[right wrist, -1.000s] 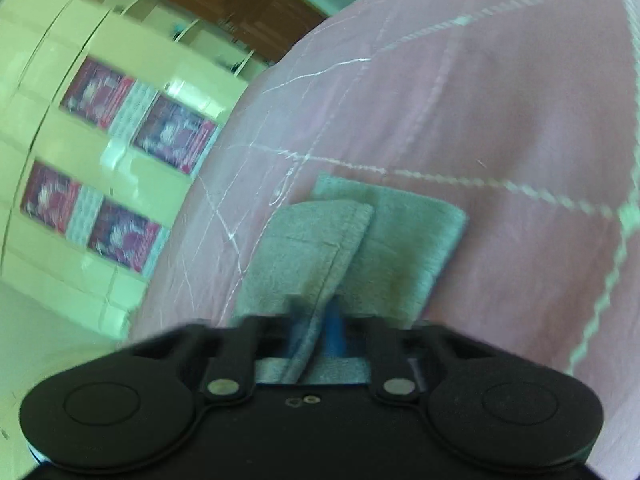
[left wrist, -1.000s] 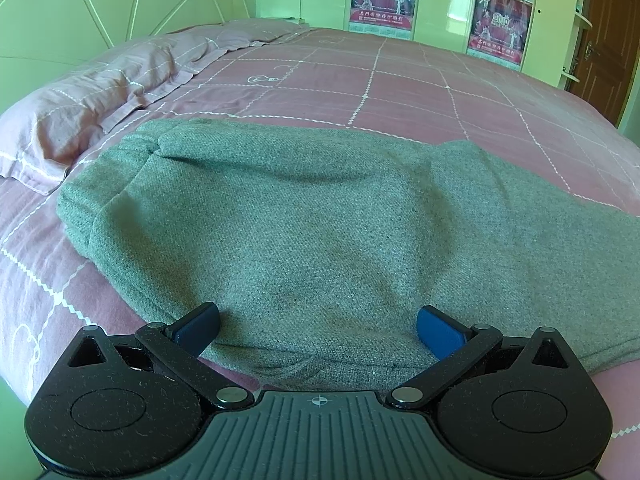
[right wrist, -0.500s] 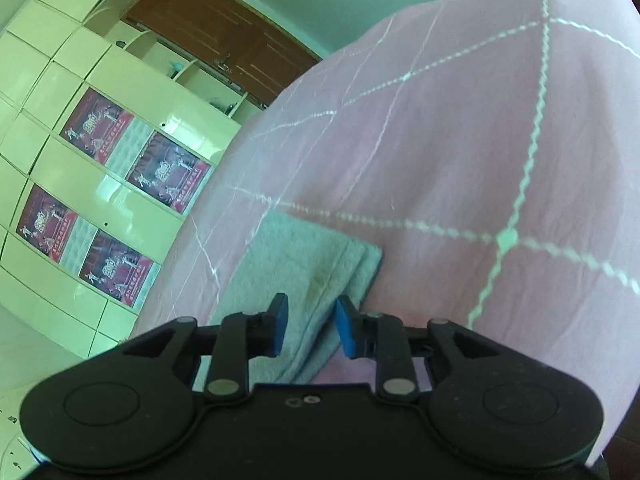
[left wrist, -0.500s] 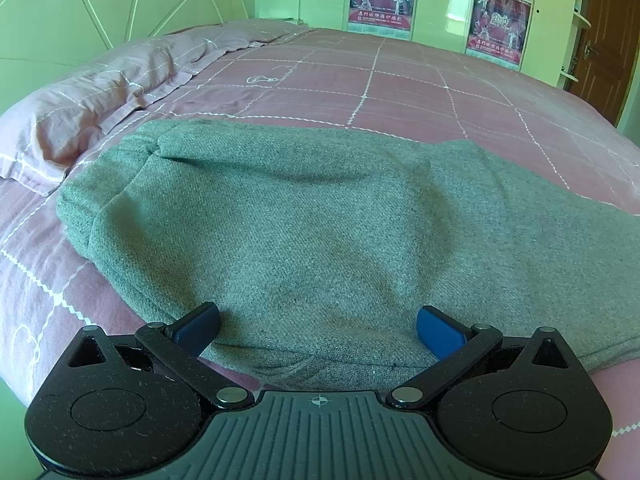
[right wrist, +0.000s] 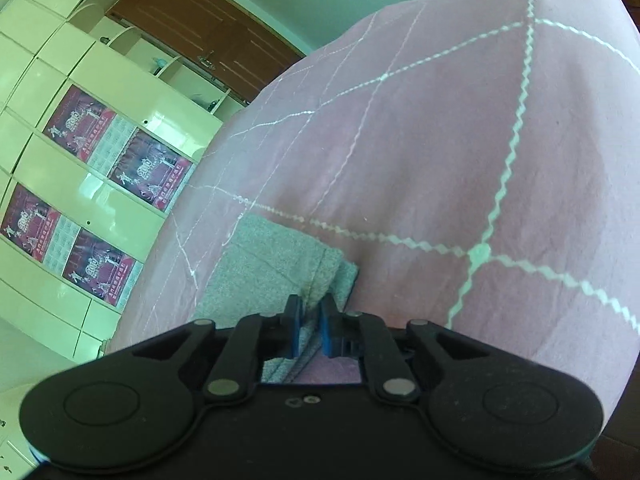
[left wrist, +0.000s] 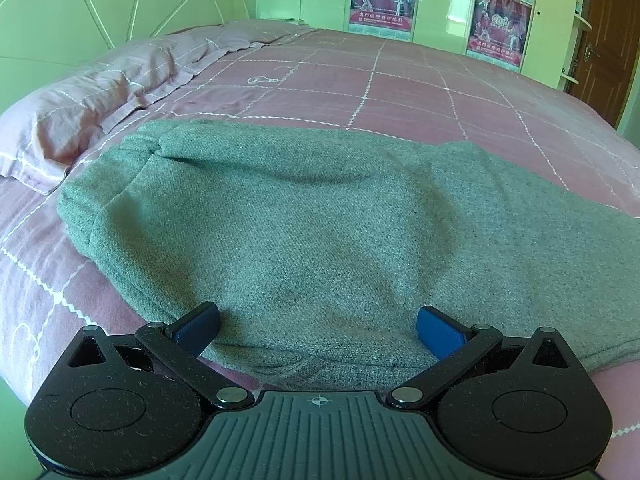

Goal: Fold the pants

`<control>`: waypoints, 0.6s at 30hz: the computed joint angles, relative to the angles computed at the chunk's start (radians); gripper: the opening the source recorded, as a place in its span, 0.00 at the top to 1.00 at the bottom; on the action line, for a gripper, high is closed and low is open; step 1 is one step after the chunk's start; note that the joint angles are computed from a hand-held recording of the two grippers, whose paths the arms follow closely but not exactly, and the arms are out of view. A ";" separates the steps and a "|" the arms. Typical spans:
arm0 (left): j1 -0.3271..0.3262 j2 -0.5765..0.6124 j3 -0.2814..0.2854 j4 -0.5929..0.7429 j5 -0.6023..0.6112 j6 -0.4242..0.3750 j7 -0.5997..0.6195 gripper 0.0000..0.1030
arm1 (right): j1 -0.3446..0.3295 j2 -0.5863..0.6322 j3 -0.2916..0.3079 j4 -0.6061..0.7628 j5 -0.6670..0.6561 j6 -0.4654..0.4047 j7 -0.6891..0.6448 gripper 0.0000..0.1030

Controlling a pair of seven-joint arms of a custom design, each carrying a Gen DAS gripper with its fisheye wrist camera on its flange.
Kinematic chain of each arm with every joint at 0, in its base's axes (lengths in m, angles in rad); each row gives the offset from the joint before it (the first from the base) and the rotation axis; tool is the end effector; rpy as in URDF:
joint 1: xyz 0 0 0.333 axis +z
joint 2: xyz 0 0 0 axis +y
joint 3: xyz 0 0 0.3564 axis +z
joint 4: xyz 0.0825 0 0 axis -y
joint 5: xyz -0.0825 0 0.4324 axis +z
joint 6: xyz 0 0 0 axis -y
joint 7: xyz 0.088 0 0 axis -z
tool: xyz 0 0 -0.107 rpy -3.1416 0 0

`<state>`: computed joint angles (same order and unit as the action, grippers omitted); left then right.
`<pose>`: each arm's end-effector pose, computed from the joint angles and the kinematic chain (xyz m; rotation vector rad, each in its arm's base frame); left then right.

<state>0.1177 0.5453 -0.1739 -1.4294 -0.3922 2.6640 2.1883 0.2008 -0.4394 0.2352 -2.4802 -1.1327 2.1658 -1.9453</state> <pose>0.8199 -0.0017 0.4761 -1.5037 2.1049 -0.8871 0.4278 0.1663 0.4912 0.1424 2.1959 -0.8224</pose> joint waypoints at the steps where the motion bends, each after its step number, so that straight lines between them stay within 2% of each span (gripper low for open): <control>1: 0.000 0.000 -0.001 -0.001 -0.001 0.002 -0.001 0.00 | 0.004 0.006 0.022 0.021 0.021 -0.058 -0.020 0.77; 2: -0.001 -0.002 0.000 -0.003 -0.001 0.007 -0.003 0.00 | 0.008 0.011 0.037 0.031 0.011 -0.088 -0.018 0.76; 4: 0.004 -0.026 -0.009 -0.031 -0.011 0.029 0.003 0.00 | 0.025 0.018 0.026 0.041 -0.037 -0.044 -0.035 0.76; 5: 0.040 -0.046 -0.055 -0.054 -0.069 0.033 0.056 0.00 | 0.028 0.030 0.019 0.053 -0.074 0.000 -0.047 0.76; 6: 0.075 -0.062 -0.100 -0.072 -0.133 0.025 0.121 0.00 | 0.032 0.051 0.003 0.073 -0.115 0.063 -0.070 0.76; 7: 0.083 -0.078 -0.116 -0.092 -0.167 0.026 0.167 0.00 | 0.033 0.076 -0.013 0.095 -0.149 0.133 -0.096 0.76; 9: 0.065 -0.094 -0.115 -0.123 -0.189 0.065 0.237 0.00 | 0.026 0.159 -0.035 0.175 -0.244 0.272 -0.129 0.76; 11: 0.016 -0.088 -0.066 -0.128 -0.140 0.080 0.223 0.00 | 0.025 0.248 -0.058 0.259 -0.291 0.391 -0.166 0.76; 13: -0.012 -0.074 -0.026 -0.099 -0.089 0.022 0.171 0.00 | 0.042 0.338 -0.079 0.344 -0.186 0.470 -0.346 0.76; 14: -0.018 -0.073 -0.018 -0.092 -0.065 0.000 0.174 0.00 | 0.041 0.378 -0.088 0.372 -0.058 0.531 -0.495 0.76; 15: -0.020 -0.073 -0.015 -0.088 -0.044 -0.012 0.192 0.00 | 0.073 0.413 -0.117 0.390 0.032 0.557 -0.573 0.76; 16: -0.012 -0.075 -0.023 -0.090 -0.047 -0.018 0.214 0.00 | 0.081 0.414 -0.110 0.397 0.053 0.527 -0.582 0.76; 17: 0.005 -0.083 -0.039 -0.100 -0.080 -0.015 0.229 0.00 | 0.087 0.407 -0.107 0.396 0.005 0.521 -0.520 0.76; 18: 0.030 -0.086 -0.063 -0.106 -0.133 -0.008 0.257 0.00 | 0.086 0.402 -0.114 0.392 -0.098 0.570 -0.389 0.76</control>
